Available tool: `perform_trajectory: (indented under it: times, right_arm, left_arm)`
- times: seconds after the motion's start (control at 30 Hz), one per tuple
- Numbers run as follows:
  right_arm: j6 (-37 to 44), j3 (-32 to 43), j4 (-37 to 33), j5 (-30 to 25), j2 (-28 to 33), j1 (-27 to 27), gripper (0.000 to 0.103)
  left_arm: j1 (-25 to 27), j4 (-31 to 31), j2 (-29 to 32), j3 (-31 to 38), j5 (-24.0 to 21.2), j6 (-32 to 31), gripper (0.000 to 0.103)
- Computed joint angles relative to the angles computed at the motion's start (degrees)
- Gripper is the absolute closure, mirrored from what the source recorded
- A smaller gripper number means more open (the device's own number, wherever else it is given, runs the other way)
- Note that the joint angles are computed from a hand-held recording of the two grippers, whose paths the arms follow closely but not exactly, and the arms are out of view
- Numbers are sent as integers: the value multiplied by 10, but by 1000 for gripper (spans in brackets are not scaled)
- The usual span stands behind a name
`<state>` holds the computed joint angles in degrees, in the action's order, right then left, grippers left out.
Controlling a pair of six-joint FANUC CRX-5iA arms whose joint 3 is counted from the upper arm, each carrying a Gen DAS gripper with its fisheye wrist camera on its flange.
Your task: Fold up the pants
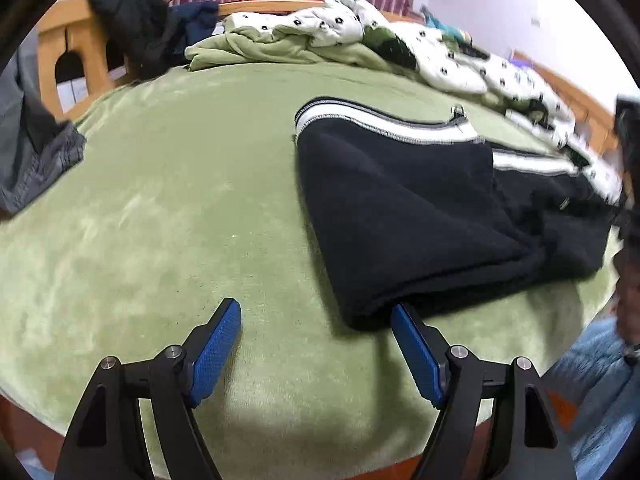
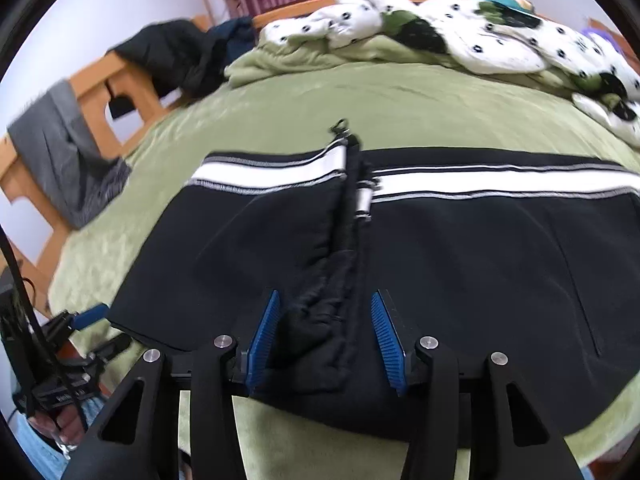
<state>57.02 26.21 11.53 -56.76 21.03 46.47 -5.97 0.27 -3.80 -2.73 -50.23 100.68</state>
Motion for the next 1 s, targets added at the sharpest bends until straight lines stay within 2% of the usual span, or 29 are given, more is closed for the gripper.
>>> perform_trajectory:
  times: [0.07,0.1,0.23,0.33,0.4,0.47,0.53,0.57,0.67,0.73,0.8,0.93,1.0]
  right_arm:
    - [13,20,-8,-14,17,0,62]
    - [21,33,-14,-28,27,0,70]
    - [9,5,29,-12,21,9,84]
    - [-20,-70,34,71,-36,0,87]
    - [-33,-104,15,105,-67,-11,88]
    - [-26,-98,-12,83,-67,-16,92]
    - [6,-66,-54,32,-47,-21,92]
    - [1,-71,-43,32,-46,-17,92]
    - [-9,-89,-3,51,-55,-6,88]
    - [-20,-95,12,71,-58,-3,78]
    - [-12,-79,9,78,-49,-4,78]
    - [6,-23,15,29,-4,0,78]
    - [8,8,27,-21,26,3,78]
  left_arm:
    - [17,54,-4,-27,29,-26,27]
    - [21,71,-3,-35,37,-32,27]
    - [19,69,17,-27,40,-12,27]
    - [16,67,18,-26,47,-8,27]
    - [16,68,19,-27,48,-8,27]
    - [18,70,17,-31,49,-9,27]
    - [21,74,16,-34,49,-12,27]
    - [21,74,17,-33,49,-12,27]
    - [23,75,17,-32,48,-12,27]
    - [24,80,16,-36,51,-14,27]
    - [26,84,17,-37,52,-15,27]
    - [28,91,17,-39,53,-20,27]
    - [32,100,14,-45,58,-31,27]
